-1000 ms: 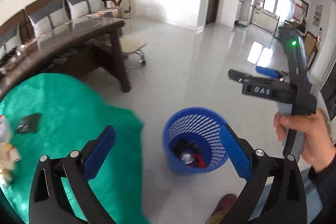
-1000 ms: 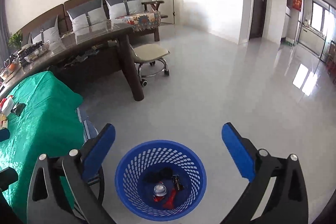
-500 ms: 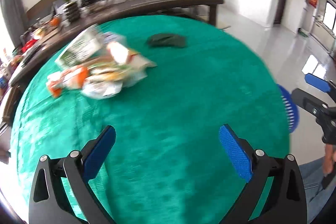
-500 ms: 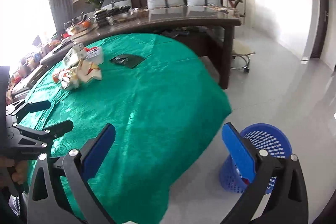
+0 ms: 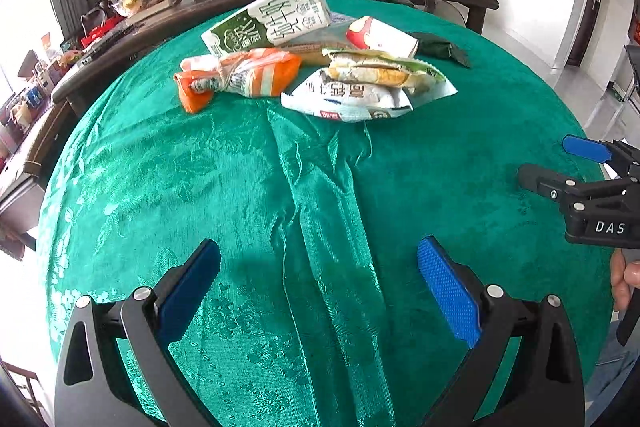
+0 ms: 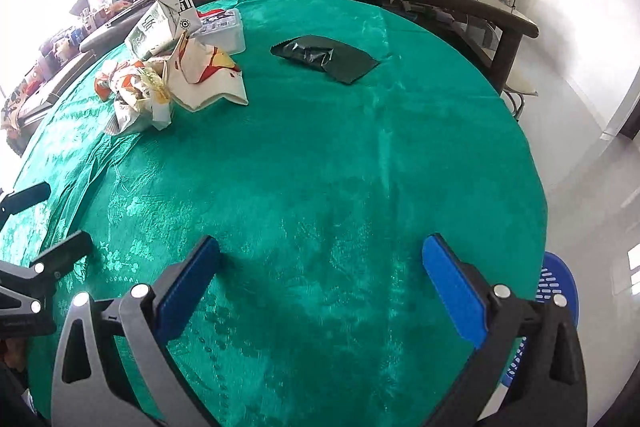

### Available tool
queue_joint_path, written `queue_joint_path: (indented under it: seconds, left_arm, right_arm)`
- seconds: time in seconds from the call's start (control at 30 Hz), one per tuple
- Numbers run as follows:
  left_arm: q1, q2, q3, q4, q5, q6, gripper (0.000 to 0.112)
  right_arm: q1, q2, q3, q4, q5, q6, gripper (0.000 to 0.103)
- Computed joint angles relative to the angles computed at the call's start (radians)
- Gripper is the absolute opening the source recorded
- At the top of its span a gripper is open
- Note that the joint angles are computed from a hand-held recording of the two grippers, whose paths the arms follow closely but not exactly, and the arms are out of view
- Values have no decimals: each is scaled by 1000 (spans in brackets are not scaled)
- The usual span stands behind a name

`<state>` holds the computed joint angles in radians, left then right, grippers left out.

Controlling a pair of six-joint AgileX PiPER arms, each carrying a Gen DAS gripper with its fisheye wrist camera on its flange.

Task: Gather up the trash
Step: 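Move both open tools back over the table toward the milk carton and bags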

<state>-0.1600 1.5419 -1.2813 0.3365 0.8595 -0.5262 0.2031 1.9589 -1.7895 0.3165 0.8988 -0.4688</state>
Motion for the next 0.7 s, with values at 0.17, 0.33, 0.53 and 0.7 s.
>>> queue_joint_path:
  seconds: [0.17, 0.33, 0.53, 0.7]
  left_arm:
    - [20, -6, 10, -49, -11, 24, 98]
    - [29, -2, 6, -56, -12, 36, 99]
    - [52, -15, 19, -104, -33, 95, 98]
    - [234, -23, 3, -386, -75, 446, 98]
  right_arm:
    - [1, -4, 6, 2, -6, 0, 98]
    - [14, -4, 7, -24, -19, 31, 98]
    - [14, -3, 6, -23, -18, 31, 98]
    - [14, -3, 7, -24, -19, 31, 98]
